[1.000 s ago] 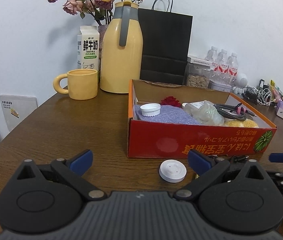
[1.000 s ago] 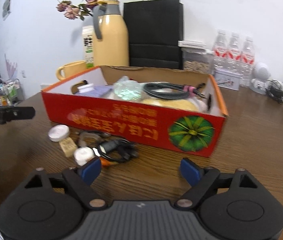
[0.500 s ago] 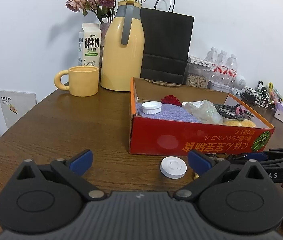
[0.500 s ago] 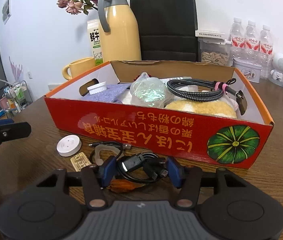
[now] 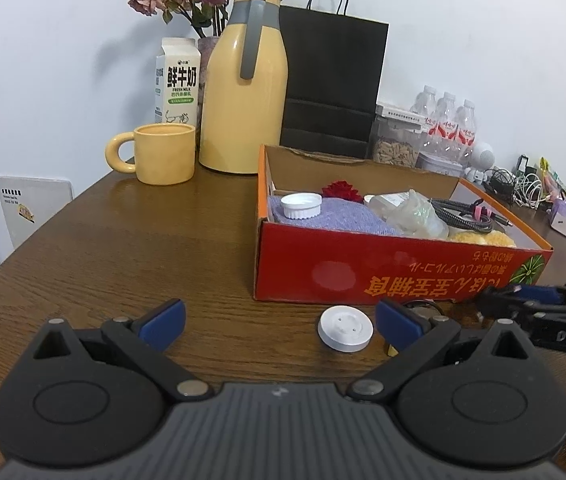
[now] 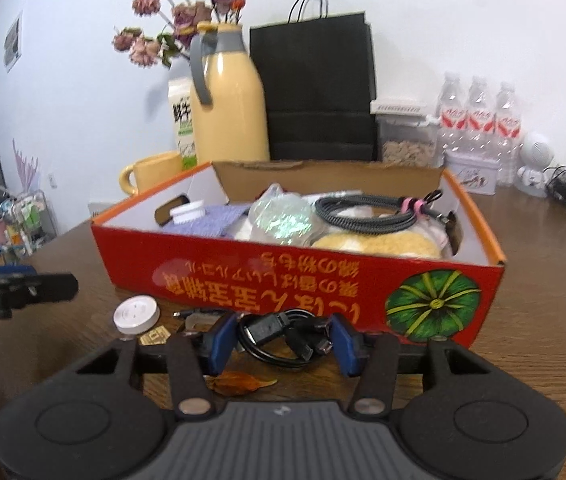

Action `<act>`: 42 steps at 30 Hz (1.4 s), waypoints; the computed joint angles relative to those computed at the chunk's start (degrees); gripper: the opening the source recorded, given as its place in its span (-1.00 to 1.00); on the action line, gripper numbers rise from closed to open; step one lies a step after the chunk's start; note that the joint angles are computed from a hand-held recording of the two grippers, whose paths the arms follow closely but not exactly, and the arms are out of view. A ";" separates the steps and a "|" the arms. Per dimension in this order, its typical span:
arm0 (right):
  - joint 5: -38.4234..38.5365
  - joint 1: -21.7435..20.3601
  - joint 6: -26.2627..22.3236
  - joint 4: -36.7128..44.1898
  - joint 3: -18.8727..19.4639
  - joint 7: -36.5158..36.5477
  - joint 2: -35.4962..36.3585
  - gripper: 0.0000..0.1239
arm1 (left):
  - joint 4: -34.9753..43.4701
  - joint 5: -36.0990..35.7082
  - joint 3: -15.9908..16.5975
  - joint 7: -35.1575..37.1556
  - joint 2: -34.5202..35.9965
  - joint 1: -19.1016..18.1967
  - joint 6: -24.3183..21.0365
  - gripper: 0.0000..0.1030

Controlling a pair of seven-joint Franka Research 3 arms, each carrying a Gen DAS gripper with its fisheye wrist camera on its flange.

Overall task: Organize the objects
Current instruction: 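Move the left tool toward the round white cap while the right tool grasps the black cable, then grasp the round white cap with the left tool while the right tool holds the cable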

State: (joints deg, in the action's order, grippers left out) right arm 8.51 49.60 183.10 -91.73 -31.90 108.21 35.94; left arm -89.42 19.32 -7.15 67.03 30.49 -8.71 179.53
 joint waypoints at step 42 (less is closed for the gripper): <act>23.37 12.15 6.40 -2.92 -11.66 -15.64 3.99 -0.19 | 17.18 1.07 1.21 1.50 10.14 -5.70 -14.73 0.88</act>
State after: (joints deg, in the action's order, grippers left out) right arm 31.88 61.75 189.51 -94.65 -43.56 92.58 39.93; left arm -72.25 20.39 -5.94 68.52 40.64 -14.41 164.80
